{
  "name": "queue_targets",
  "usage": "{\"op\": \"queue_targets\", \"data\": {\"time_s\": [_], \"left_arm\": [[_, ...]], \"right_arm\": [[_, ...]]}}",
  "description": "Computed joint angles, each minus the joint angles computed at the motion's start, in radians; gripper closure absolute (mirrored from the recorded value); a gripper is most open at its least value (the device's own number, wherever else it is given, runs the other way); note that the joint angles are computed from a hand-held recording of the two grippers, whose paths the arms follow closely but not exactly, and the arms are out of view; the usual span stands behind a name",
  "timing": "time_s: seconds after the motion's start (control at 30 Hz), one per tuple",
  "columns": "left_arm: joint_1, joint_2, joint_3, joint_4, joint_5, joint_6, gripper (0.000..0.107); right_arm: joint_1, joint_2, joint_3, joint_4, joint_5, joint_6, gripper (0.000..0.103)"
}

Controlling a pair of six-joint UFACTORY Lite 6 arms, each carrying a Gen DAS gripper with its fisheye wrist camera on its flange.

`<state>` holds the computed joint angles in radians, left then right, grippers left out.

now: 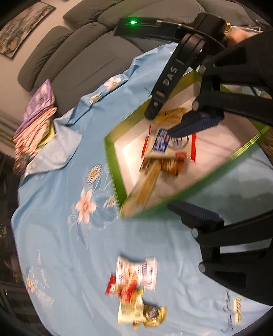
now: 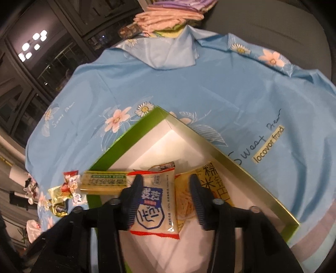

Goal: Organize snacks

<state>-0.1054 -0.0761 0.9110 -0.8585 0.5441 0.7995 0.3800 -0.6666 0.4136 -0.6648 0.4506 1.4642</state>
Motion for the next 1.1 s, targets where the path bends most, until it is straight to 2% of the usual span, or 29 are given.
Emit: {"op": "queue_targets", "data": {"time_s": [0.07, 0.2, 0.27, 0.4, 0.47, 0.53, 0.67, 0.73, 0.83, 1.0, 1.07, 1.1], "left_arm": [[0.08, -0.051, -0.008, 0.016, 0.049, 0.013, 0.033], [0.297, -0.111, -0.019, -0.041, 0.151, 0.184, 0.016], [0.416, -0.099, -0.019, -0.05, 0.156, 0.251, 0.015], [0.639, -0.002, 0.007, -0.179, 0.203, 0.426, 0.015], [0.707, 0.072, 0.052, -0.186, 0.181, 0.438, 0.015], [0.735, 0.122, 0.1, -0.159, 0.125, 0.408, 0.015], [0.831, 0.242, 0.227, -0.139, 0.12, 0.358, 0.015], [0.861, 0.301, 0.292, -0.105, 0.106, 0.312, 0.015], [0.886, 0.409, 0.391, -0.056, 0.097, 0.23, 0.015], [0.882, 0.495, 0.482, 0.07, 0.103, 0.101, 0.015], [0.885, 0.498, 0.486, 0.08, 0.095, 0.09, 0.015], [0.889, 0.502, 0.491, 0.083, 0.097, 0.083, 0.015]], "right_arm": [[0.053, -0.012, 0.013, -0.074, 0.049, 0.076, 0.042], [0.217, 0.004, 0.065, -0.211, 0.174, 0.248, 0.033], [0.301, 0.034, 0.097, -0.269, 0.235, 0.314, 0.024], [0.458, 0.134, 0.184, -0.362, 0.338, 0.418, 0.021], [0.515, 0.202, 0.234, -0.399, 0.361, 0.452, 0.021], [0.535, 0.278, 0.275, -0.449, 0.324, 0.494, 0.021], [0.512, 0.438, 0.37, -0.503, 0.14, 0.534, 0.021], [0.523, 0.53, 0.448, -0.496, 0.105, 0.518, 0.021], [0.527, 0.732, 0.646, -0.409, 0.047, 0.377, 0.021], [0.469, 1.094, 1.047, 0.061, -0.13, -0.146, 0.021], [0.454, 1.269, 1.256, 0.271, -0.105, -0.355, 0.021], [0.446, 1.342, 1.361, 0.364, -0.057, -0.46, 0.021]]}}
